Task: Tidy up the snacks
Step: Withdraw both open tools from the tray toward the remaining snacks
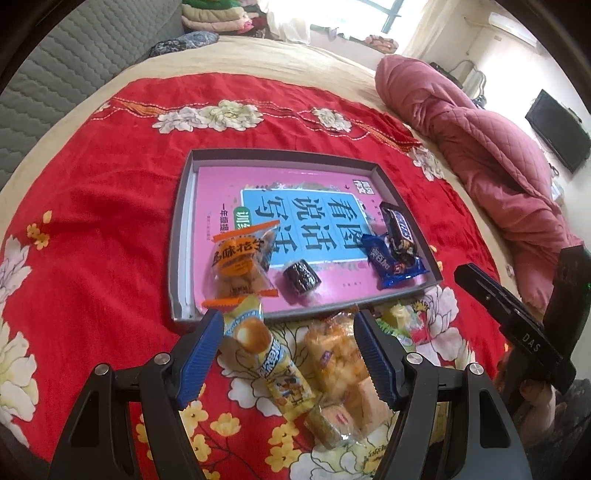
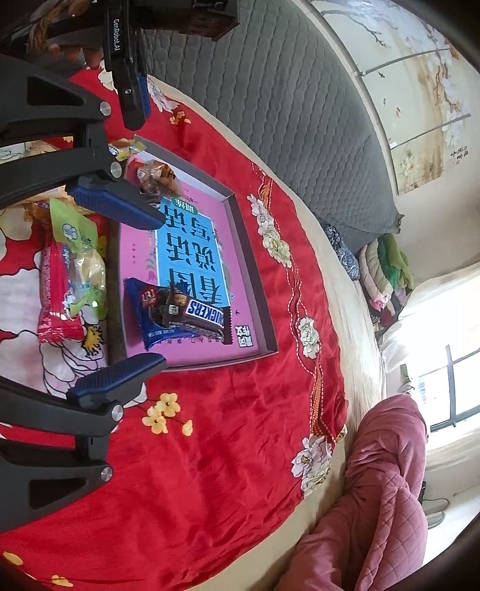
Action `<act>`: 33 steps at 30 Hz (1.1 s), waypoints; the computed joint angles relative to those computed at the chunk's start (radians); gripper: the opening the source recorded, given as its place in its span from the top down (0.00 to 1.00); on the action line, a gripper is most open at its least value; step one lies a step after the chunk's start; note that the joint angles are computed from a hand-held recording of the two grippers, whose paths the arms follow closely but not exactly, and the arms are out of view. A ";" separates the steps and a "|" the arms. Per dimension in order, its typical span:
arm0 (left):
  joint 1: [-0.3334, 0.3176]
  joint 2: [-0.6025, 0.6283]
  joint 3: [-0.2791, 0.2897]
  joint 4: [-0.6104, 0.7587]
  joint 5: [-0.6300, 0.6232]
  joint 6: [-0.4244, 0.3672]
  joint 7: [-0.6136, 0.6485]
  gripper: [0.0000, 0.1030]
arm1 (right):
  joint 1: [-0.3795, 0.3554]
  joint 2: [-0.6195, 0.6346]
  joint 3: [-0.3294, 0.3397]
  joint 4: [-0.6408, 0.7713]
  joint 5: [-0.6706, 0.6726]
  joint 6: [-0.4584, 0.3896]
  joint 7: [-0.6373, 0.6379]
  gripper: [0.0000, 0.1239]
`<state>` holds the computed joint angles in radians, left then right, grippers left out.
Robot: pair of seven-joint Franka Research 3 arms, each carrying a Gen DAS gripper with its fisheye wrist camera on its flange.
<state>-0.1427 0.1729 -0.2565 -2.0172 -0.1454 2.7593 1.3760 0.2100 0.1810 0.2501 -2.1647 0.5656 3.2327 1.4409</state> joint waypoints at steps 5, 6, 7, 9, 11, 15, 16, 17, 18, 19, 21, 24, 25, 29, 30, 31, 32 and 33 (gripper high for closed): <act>0.003 -0.010 -0.006 -0.017 -0.020 0.000 0.021 0.28 | 0.048 -0.010 -0.043 -0.011 -0.029 -0.017 0.026 0.45; 0.003 -0.012 -0.006 -0.020 -0.024 -0.002 0.025 0.28 | 0.052 -0.012 -0.046 -0.012 -0.033 -0.020 0.026 0.45; 0.003 -0.014 -0.007 -0.023 -0.028 -0.003 0.030 0.28 | 0.069 -0.014 -0.063 -0.015 -0.045 -0.021 0.036 0.45; 0.002 -0.018 -0.007 -0.029 -0.034 -0.006 0.041 0.28 | 0.082 -0.019 -0.074 -0.022 -0.057 -0.026 0.046 0.45; -0.001 -0.023 -0.006 -0.036 -0.035 -0.010 0.046 0.28 | 0.092 -0.026 -0.082 -0.030 -0.066 -0.029 0.058 0.45; -0.002 -0.035 -0.008 -0.055 -0.060 -0.018 0.070 0.28 | 0.090 -0.036 -0.077 -0.042 -0.064 -0.031 0.062 0.45; -0.005 -0.039 -0.007 -0.060 -0.062 -0.022 0.072 0.28 | 0.089 -0.037 -0.077 -0.043 -0.062 -0.033 0.062 0.45; -0.006 -0.042 -0.008 -0.065 -0.068 -0.027 0.080 0.28 | 0.090 -0.039 -0.078 -0.045 -0.063 -0.034 0.062 0.45; -0.008 -0.045 -0.008 -0.069 -0.074 -0.031 0.087 0.28 | 0.096 -0.040 -0.083 -0.047 -0.067 -0.037 0.068 0.45; -0.010 -0.048 -0.007 -0.073 -0.076 -0.032 0.090 0.28 | 0.111 -0.042 -0.099 -0.049 -0.081 -0.040 0.081 0.45; -0.011 -0.053 -0.009 -0.080 -0.097 -0.035 0.111 0.28 | 0.123 -0.043 -0.111 -0.053 -0.099 -0.046 0.097 0.45; -0.018 -0.057 -0.007 -0.086 -0.110 -0.038 0.123 0.28 | 0.133 -0.047 -0.121 -0.058 -0.118 -0.055 0.112 0.45; -0.019 -0.059 -0.007 -0.088 -0.114 -0.040 0.127 0.28 | 0.142 -0.049 -0.132 -0.061 -0.133 -0.058 0.125 0.45; -0.026 -0.061 -0.009 -0.094 -0.137 -0.057 0.155 0.28 | 0.166 -0.055 -0.160 -0.071 -0.182 -0.063 0.173 0.45; -0.027 -0.062 -0.008 -0.094 -0.140 -0.061 0.159 0.28 | 0.164 -0.055 -0.158 -0.071 -0.186 -0.064 0.177 0.45; -0.027 -0.062 -0.008 -0.095 -0.147 -0.067 0.165 0.28 | 0.167 -0.056 -0.163 -0.072 -0.197 -0.065 0.187 0.45; -0.029 -0.063 -0.007 -0.097 -0.151 -0.068 0.168 0.28 | 0.172 -0.056 -0.169 -0.074 -0.209 -0.066 0.199 0.45; -0.030 -0.063 -0.007 -0.098 -0.154 -0.070 0.168 0.28 | 0.173 -0.057 -0.171 -0.074 -0.217 -0.066 0.207 0.45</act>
